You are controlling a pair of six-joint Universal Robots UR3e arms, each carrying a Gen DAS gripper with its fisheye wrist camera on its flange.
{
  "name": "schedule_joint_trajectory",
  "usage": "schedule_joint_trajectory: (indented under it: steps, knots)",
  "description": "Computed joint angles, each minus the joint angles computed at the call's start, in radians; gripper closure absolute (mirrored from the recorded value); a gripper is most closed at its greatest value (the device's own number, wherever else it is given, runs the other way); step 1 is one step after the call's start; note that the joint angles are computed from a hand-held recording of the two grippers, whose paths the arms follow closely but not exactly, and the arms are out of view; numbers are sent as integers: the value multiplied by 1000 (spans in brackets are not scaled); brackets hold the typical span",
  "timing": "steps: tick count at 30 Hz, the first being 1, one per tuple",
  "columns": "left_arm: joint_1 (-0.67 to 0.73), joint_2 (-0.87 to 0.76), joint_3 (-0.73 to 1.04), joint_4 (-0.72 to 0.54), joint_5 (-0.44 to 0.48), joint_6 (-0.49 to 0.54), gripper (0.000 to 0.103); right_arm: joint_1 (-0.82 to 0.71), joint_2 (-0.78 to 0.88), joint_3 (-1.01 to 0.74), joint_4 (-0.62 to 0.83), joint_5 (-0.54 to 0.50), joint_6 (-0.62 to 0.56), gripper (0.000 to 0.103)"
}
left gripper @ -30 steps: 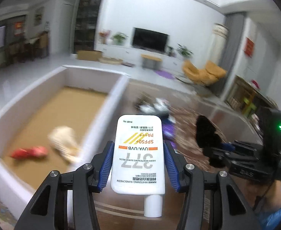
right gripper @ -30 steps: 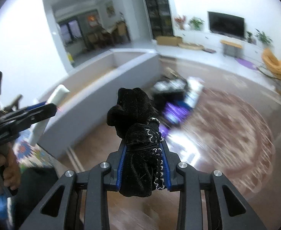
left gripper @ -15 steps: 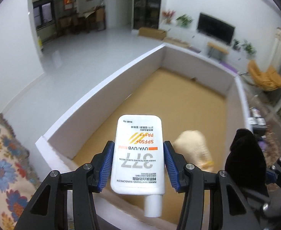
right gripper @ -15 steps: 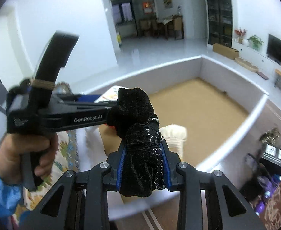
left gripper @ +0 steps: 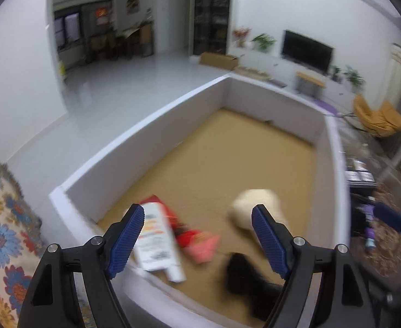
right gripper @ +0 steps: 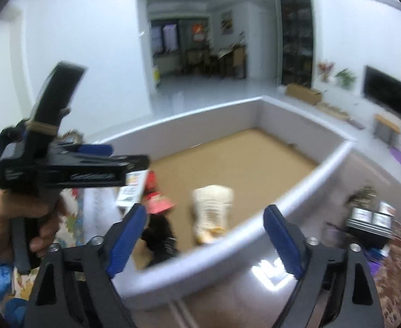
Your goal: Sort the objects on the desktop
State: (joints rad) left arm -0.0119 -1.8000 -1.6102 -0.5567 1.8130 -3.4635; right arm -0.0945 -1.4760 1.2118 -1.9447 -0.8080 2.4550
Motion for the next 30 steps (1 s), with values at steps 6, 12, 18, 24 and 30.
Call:
schedule_joint_trajectory:
  steps: [6, 12, 18, 24, 30]
  knots:
    - [-222, -78, 131, -3, -46, -16, 18, -303, -139, 209, -2, 71, -113, 6]
    - [-415, -359, 408, -89, -82, -50, 13, -576, -132, 279, 86, -35, -278, 6]
    - [-502, -699, 867, -374, -79, -94, 13, -719, -45, 263, 69, -158, -296, 6]
    - [-543, -895, 1170, -510, -17, -109, 13, -770, -23, 230, 112, -129, -284, 6]
    - [-542, -931, 1189, -484, 24, -112, 13, -737, -22, 248, 62, -188, -259, 6]
